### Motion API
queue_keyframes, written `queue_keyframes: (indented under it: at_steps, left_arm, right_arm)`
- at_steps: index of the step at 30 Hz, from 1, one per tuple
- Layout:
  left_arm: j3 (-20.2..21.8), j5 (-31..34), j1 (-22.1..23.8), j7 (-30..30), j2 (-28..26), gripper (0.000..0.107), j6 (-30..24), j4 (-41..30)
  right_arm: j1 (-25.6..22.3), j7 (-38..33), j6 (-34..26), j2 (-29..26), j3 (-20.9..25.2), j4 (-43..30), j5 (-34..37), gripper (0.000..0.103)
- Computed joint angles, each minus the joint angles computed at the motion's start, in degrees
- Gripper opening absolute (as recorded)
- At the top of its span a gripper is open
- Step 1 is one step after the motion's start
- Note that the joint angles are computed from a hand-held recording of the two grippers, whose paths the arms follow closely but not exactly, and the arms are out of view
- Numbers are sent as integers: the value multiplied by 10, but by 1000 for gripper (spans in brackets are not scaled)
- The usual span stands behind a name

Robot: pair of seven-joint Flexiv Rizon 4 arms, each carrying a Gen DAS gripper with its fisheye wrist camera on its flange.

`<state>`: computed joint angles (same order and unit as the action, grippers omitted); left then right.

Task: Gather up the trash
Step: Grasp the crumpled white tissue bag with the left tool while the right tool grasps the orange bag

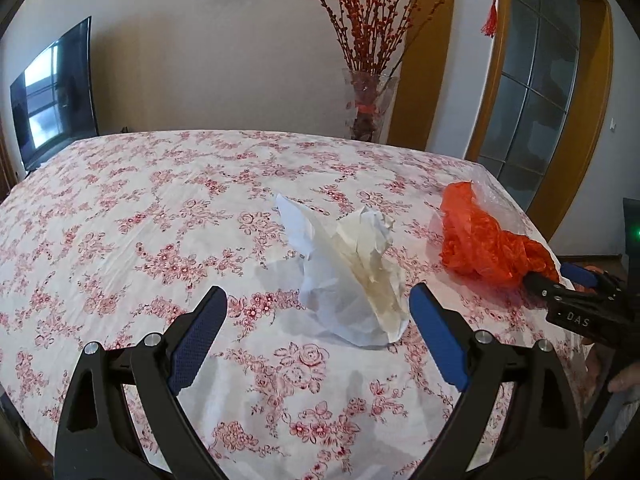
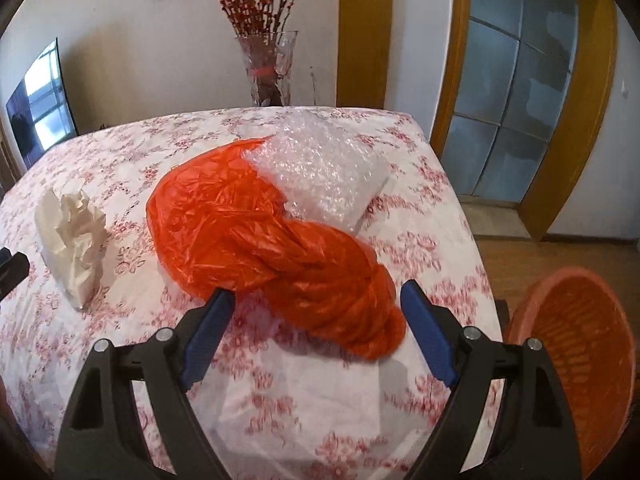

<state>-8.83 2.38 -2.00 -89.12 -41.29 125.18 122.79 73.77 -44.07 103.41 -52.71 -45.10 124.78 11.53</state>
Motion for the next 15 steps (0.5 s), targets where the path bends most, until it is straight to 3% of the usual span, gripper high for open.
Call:
queue_keyframes:
  at_steps: [3, 6, 11, 15]
  left_arm:
    - [-8, 3, 7, -3, -1, 91, -11, -5]
    - [-12, 3, 8, -5, -3, 91, -22, -11]
    - [-4, -8, -8, 2, -4, 91, -29, -20]
    - [4, -30, -28, 6, -4, 91, -41, -29]
  right_arm:
    - [-11, -8, -8, 1, 5, -9, -13, 77]
    - [-20, -10, -28, 2, 10, -19, -28, 53]
    - [-22, -1, -11, 8, 14, -5, -25, 41]
    - [-22, 2, 7, 20, 23, 10, -6, 38]
